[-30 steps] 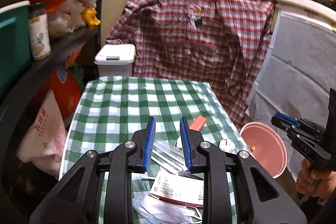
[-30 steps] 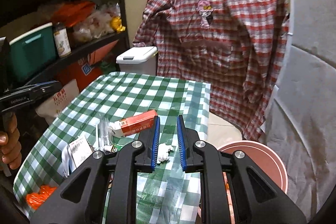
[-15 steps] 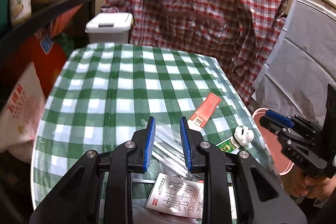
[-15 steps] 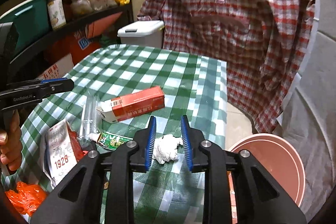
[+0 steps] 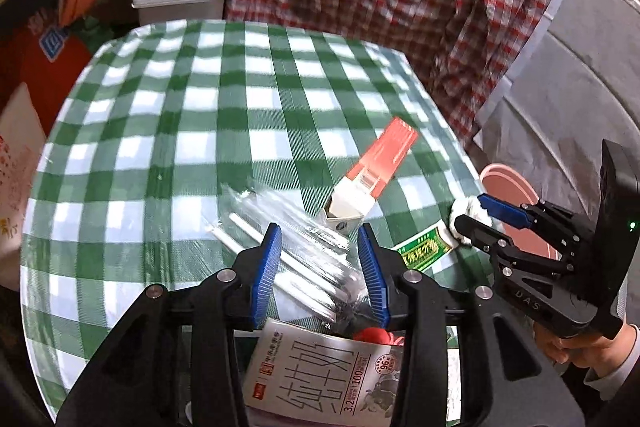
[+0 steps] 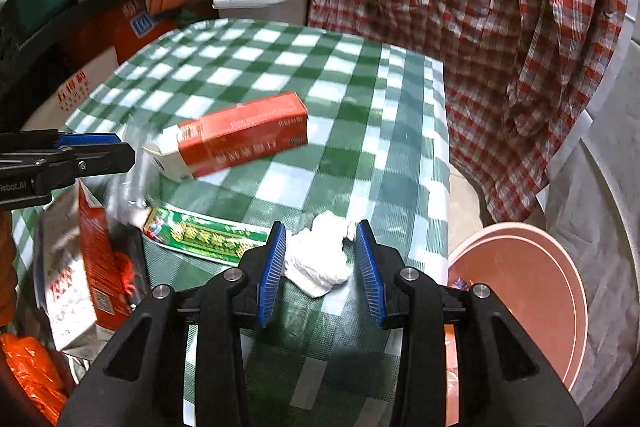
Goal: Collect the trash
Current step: 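Grasp the clear plastic wrapper with the left gripper while the right gripper grasps the white tissue, then lift both held items and carry them toward the pink bucket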
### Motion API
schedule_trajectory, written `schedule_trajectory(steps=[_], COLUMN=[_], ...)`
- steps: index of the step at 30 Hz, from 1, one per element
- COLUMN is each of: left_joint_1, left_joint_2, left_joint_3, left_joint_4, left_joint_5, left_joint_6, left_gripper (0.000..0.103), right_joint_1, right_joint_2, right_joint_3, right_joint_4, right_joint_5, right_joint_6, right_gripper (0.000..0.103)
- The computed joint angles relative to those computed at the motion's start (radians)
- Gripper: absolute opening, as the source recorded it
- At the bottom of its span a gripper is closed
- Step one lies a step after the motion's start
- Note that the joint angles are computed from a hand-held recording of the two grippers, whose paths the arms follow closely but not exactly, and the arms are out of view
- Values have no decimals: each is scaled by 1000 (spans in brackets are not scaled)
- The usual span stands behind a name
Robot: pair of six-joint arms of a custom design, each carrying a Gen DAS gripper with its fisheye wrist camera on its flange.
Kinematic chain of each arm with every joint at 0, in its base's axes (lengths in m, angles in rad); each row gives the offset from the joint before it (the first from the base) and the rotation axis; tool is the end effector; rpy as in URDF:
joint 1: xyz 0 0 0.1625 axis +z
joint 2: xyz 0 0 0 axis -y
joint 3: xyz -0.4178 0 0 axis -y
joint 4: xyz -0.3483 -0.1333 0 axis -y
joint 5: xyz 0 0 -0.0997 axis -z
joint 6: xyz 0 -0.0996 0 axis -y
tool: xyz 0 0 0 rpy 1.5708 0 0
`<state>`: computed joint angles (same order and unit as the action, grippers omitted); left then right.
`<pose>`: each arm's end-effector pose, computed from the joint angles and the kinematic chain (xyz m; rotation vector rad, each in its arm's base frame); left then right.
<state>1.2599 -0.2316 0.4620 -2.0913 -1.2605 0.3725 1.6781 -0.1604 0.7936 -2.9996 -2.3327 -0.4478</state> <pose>-0.1098 -0.8769 0.1165 0.8771 2.6570 -0.3950 0.1514 -0.8029 0.0439 0.2429 -2.1833 0.7501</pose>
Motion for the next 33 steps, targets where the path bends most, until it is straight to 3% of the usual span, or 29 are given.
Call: schedule_trajectory(steps=[5, 7, 9, 14, 26, 33], left_joint_1=[-2, -2, -2, -4, -7, -24], left_joint_2=[2, 3, 3, -7, -68, -134], left_joint_3=[4, -1, -4, 9, 84, 192], left_joint_4=[16, 21, 22, -1, -127, -260], left_joint_5=[14, 15, 21, 29, 17, 10], left_joint_6=[1, -3, -6, -2, 12, 31], left_gripper=[38, 26, 19, 4, 1, 1], right_joint_1=[-6, -7, -8, -5, 14, 33], right_joint_2=[-11, -15, -22, -31, -76, -108], right_joint_3=[12, 15, 25, 43, 124, 188], right_joint_4=[19, 26, 24, 1, -144, -246], right_joint_5=[0, 4, 8, 12, 45, 59], right_joint_6=[27, 37, 40, 41, -8, -51], right_gripper=[35, 25, 20, 16, 15, 15])
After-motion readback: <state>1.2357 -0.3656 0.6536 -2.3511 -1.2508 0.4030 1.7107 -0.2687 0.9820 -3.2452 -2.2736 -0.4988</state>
